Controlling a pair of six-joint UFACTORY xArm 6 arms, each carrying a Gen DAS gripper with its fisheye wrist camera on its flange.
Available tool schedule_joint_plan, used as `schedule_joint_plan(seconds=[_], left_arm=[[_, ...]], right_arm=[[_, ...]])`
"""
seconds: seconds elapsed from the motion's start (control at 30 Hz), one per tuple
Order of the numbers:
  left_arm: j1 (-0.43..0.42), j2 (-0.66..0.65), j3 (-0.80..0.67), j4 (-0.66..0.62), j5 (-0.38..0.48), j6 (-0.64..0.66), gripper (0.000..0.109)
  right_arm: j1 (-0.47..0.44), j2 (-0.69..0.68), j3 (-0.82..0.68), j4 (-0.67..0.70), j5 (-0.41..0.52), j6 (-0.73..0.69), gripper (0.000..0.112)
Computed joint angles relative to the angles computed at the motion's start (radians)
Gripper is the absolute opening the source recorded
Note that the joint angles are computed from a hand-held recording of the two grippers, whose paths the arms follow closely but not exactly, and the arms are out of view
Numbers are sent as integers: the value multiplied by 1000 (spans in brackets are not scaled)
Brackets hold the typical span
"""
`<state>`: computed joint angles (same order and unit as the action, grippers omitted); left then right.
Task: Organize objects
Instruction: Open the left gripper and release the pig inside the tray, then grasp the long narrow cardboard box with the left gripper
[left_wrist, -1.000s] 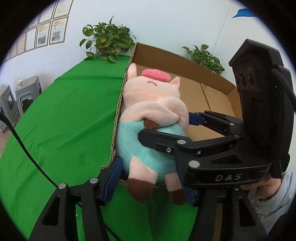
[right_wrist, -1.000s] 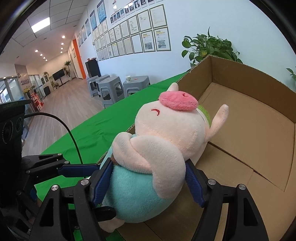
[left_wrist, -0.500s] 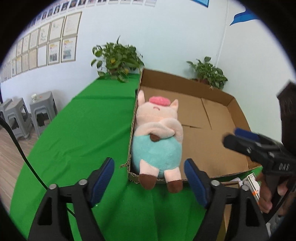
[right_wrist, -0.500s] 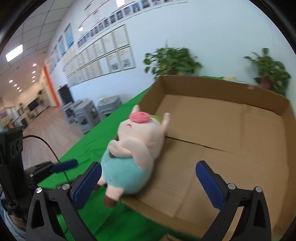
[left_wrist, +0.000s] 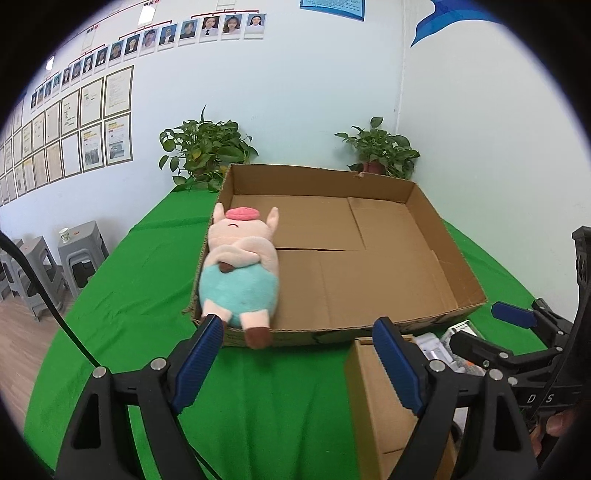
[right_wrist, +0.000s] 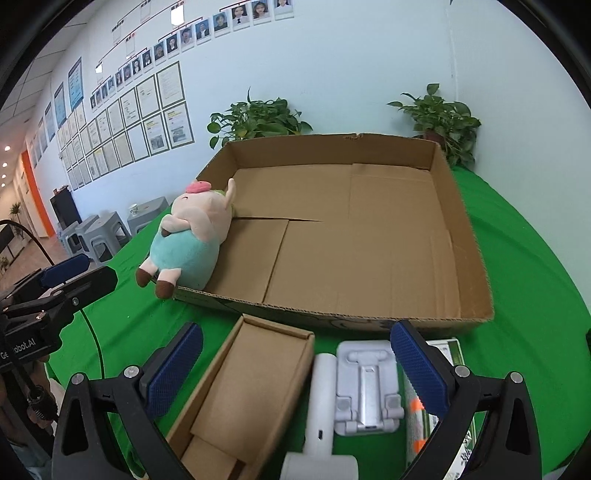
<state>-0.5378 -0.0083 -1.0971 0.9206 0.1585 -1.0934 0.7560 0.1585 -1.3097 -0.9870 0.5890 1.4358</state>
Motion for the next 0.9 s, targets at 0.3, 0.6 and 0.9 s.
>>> schedule_joint_plan(seconds=[0.3, 0.6, 0.9], left_arm=[[-65, 16, -8, 54, 46, -58, 83], [-60, 74, -16, -53, -17, 5, 82], [-62, 93, -27, -70, -11, -8, 82]], right_arm=[[10, -122, 131, 19, -11, 15, 101], [45, -184, 193, 30, 77, 39, 98], [54, -183, 193, 58, 77, 24, 95]])
